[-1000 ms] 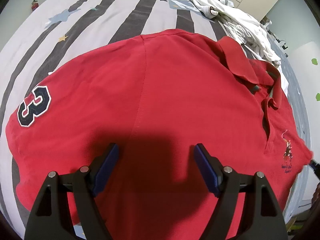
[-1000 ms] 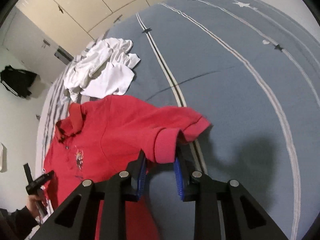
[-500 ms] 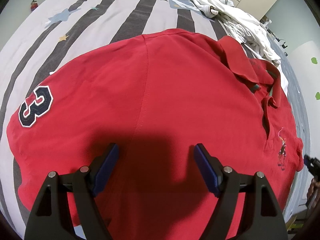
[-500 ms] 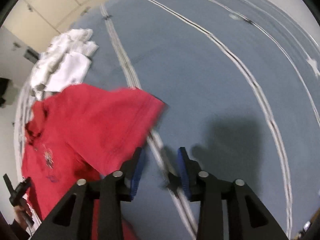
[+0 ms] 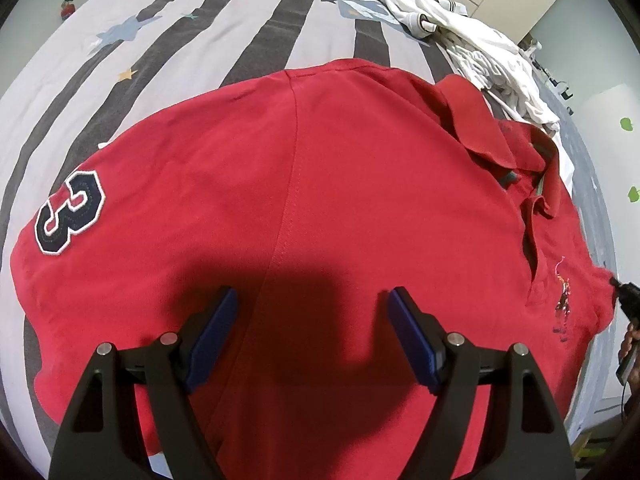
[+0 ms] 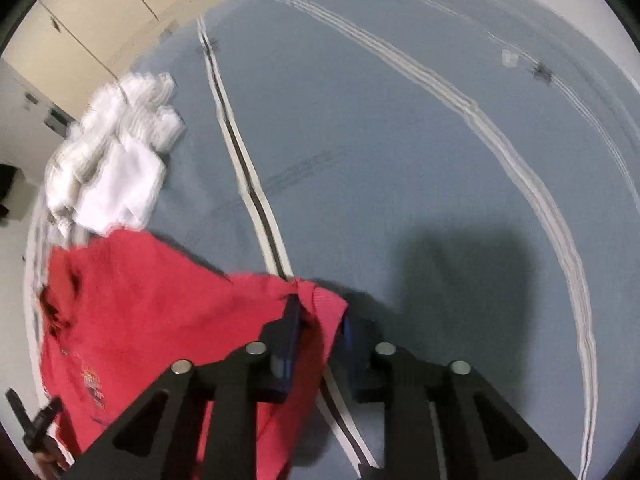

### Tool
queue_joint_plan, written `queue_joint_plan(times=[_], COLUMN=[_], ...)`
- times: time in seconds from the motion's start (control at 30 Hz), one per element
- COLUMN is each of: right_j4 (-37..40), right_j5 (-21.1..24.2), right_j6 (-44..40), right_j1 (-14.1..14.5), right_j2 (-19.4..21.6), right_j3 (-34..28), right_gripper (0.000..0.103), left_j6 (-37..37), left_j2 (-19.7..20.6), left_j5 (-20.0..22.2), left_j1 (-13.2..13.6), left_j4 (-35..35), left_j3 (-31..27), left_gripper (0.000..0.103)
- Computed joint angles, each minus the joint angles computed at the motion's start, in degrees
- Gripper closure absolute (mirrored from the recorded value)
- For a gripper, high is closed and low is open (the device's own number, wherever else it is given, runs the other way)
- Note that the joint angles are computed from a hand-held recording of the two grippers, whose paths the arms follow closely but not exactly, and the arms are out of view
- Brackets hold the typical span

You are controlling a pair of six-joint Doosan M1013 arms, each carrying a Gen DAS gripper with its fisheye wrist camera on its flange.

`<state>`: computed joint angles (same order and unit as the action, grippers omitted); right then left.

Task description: Fold clothes

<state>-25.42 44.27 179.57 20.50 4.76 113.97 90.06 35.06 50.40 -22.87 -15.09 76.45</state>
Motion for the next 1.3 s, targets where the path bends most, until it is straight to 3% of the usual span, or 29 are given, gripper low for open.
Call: queue_joint_plan(times=[0.1, 0.2, 0.27, 0.3, 0.33, 0.4, 0.5, 0.57, 0.67, 0.8, 0.93, 1.13, 1.3], right_j4=[-3.9, 10.0, 14.5, 15.4, 13.2, 5.9, -5.0, -7.5, -7.6, -5.2, -1.0, 0.3, 6.0], right_j5=[2.8, 7.1, 7.2, 7.1, 6.9, 6.8, 14.3, 12.6, 7.9, 2.3, 4.7, 3.4, 9.2], right_j6=[1.8, -12.5, -15.1, -14.6, -11.2, -2.0, 3.8, 2.3, -5.4, -19.6, -34.3, -44.0, -57.6], right_j1=[0.4, -2.2, -3.4, -3.5, -3.3, -1.9, 1.2, 2.1, 2.7, 3.2, 2.6, 1.9, 1.5], right_j2=[-1.2, 2.1, 2.0, 2.0, 1.1, -0.8, -0.3, -0.1, 3.2, 11.8, 19.8, 23.6, 27.7], right_j3=[-0.5, -1.2, -0.5, -0.1, 0.0, 0.1, -3.5, -4.6, -8.6, -16.7, -25.0, -29.7, -34.6], right_gripper=[0.089, 0.084, 0.080, 0.071, 0.057, 0.049, 0.048, 0.048, 0.046, 0.043, 0.043, 0.043, 0.045], left_j6=[-0.6, -2.2, -2.5, -2.6, -2.6, -3.0, -3.2, -4.5, -4.3, -2.2, -0.1, 5.2, 5.8], left_j2=[-0.4, -0.7, -1.4, -1.8, -2.1, -2.5, -2.1, -0.9, 0.8, 4.8, 8.5, 13.3, 15.9], left_j5=[-0.5, -0.1, -1.6, -2.4, -3.3, -4.8, -6.2, -6.1, -6.9, -4.7, -3.2, 2.2, 5.2], left_j1=[0.4, 0.9, 1.1, 1.3, 1.4, 1.5, 1.6, 1.2, 0.8, 0.0, -0.6, -1.3, -2.6], left_j4=[-0.8, -1.3, -1.3, -1.3, -1.3, -0.6, 1.5, 5.1, 8.7, 11.3, 11.9, 8.8, 10.9], left_j3=[0.4, 0.5, 1.1, 1.3, 1.5, 1.4, 0.4, -1.5, -3.8, -9.9, -16.0, -23.8, -27.0], left_gripper=[0.028, 0.028, 0.028, 0.028, 0.028, 0.028, 0.028, 0.028, 0.028, 0.028, 0.028, 0.028, 0.028])
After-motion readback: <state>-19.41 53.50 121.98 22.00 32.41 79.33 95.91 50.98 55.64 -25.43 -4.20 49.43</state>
